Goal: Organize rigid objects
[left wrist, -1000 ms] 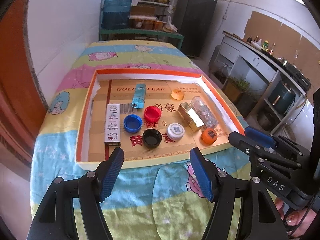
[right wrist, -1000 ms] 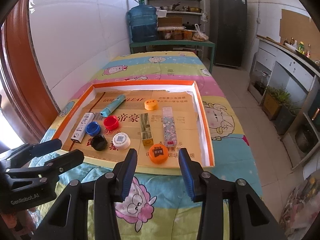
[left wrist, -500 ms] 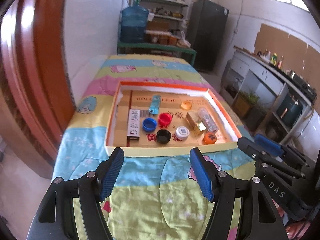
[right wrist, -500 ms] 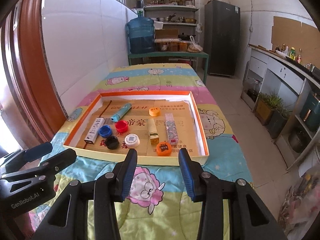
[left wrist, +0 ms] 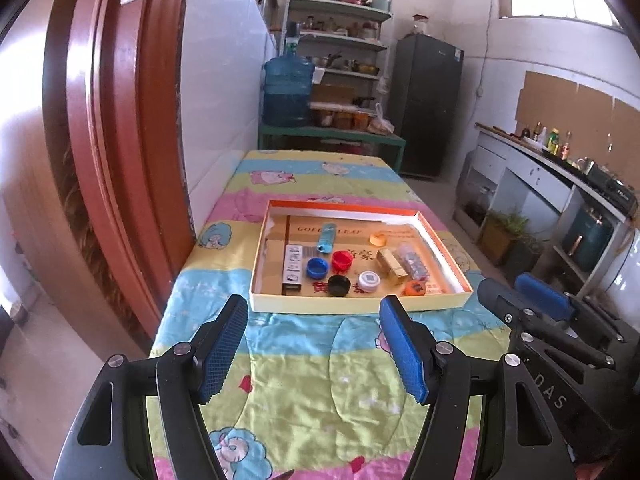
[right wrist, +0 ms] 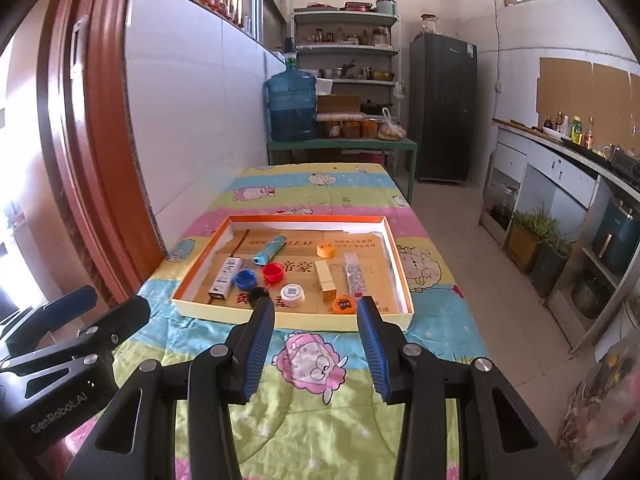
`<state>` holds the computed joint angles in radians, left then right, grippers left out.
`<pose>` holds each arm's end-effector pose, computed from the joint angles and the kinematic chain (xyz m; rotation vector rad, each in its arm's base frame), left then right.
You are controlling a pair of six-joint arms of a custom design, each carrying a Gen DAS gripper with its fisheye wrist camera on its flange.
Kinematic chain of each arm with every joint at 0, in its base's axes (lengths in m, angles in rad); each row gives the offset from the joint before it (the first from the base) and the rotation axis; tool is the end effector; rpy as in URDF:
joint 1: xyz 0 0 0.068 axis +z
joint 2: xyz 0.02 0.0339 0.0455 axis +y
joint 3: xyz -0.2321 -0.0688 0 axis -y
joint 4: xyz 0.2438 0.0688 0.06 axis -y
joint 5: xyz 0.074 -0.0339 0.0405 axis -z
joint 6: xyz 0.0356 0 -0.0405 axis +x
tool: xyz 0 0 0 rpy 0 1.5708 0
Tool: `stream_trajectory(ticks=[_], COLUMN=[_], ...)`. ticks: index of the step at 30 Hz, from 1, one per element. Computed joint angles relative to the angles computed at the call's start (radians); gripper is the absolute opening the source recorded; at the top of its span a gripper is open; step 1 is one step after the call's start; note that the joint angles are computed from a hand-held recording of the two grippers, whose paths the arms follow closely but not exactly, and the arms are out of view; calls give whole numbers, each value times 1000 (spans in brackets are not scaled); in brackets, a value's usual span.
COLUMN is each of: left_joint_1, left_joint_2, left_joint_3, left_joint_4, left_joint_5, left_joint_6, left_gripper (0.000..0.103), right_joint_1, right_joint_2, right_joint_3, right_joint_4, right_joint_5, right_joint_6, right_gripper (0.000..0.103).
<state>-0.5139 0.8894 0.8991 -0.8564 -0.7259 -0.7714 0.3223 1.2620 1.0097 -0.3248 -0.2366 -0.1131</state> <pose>0.1716 -0.0697 0.2808 -0.5822 2.0906 0.1655 0.2739 0.1003 0.2726 -0.5993 2.0682 0.3757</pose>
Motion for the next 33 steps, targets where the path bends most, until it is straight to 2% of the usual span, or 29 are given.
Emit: stream_trajectory(ticks=[6,17,33], left_joint_1=[-144,-188,-189], left_joint_2=[30,10,19], left_joint_3=[47,45,39], left_joint_4=[-164,-233,-247], left_joint_5=[-160,-180,-174], left_joint_6=[-161,-236,-268], left_gripper=[70,70,70], right_joint_1=[-2,10,7], right_joint_2=[-111,-202,-196], right_joint_3=[-63,-111,-112], right_joint_4=[-5,-38,-49], right_joint_5=[-1,1,-9], right_joint_6=[10,13,0], right_gripper=[43,43,43])
